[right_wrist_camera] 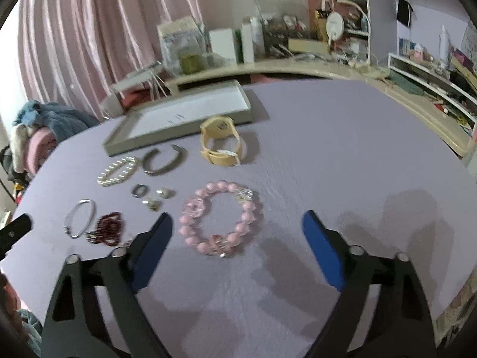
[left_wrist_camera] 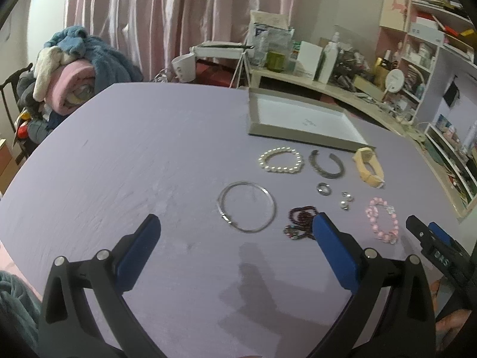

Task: Organize jewelry
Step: 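Reach the right gripper to the pink bead bracelet and close on it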

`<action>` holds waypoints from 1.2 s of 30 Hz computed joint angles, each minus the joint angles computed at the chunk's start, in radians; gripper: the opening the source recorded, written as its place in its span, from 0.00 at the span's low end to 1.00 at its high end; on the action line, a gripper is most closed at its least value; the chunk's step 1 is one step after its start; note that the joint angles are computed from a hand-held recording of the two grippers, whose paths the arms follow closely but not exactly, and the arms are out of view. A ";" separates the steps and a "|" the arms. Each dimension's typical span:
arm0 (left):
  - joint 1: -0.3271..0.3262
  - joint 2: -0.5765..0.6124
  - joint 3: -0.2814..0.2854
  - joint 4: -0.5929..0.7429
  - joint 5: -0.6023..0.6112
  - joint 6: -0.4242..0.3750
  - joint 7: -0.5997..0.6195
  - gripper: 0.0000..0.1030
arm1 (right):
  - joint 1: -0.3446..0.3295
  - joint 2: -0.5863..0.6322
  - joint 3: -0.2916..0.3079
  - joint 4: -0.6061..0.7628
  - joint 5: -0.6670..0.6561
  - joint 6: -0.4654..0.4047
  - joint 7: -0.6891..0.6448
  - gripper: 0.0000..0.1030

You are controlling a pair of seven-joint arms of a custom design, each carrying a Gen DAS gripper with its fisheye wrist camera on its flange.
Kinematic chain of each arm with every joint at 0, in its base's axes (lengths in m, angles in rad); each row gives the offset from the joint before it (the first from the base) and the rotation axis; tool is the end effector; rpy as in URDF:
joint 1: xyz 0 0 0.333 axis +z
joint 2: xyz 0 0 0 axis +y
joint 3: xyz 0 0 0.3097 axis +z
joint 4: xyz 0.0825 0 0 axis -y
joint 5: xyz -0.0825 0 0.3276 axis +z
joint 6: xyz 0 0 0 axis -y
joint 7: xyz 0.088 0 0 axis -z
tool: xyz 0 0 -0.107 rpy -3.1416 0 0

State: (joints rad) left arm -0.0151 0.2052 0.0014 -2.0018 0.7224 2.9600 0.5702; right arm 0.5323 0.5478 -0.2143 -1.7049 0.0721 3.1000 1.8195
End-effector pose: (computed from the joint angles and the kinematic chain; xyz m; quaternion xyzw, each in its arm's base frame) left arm 0.5831 -0.0525 0.4597 -0.7468 0.5375 -0.2792 0.2745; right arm 0.6339 0.2336 0.4140 -0.6675 0.6162 -0.2250 0.3523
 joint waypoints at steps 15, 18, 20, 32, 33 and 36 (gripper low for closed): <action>0.044 0.092 -0.043 0.106 -0.227 -0.099 0.187 0.98 | -0.043 0.135 0.011 0.268 -0.158 -0.301 0.122 0.49; 0.048 0.131 -0.055 0.157 -0.271 -0.145 0.247 0.98 | -0.058 0.133 0.036 0.264 -0.181 -0.288 0.102 0.28; 0.053 0.159 -0.066 0.193 -0.307 -0.177 0.287 0.98 | -0.086 0.138 0.076 0.278 -0.166 -0.291 0.058 0.15; 0.028 0.281 -0.069 0.351 -0.373 -0.260 0.416 0.98 | -0.134 0.145 0.128 0.310 -0.077 -0.321 -0.002 0.13; 0.029 0.287 -0.071 0.360 -0.379 -0.263 0.424 0.98 | -0.138 0.147 0.132 0.314 -0.071 -0.324 -0.009 0.13; 0.023 0.302 -0.068 0.378 -0.383 -0.270 0.436 0.98 | -0.142 0.150 0.136 0.321 -0.061 -0.329 -0.019 0.13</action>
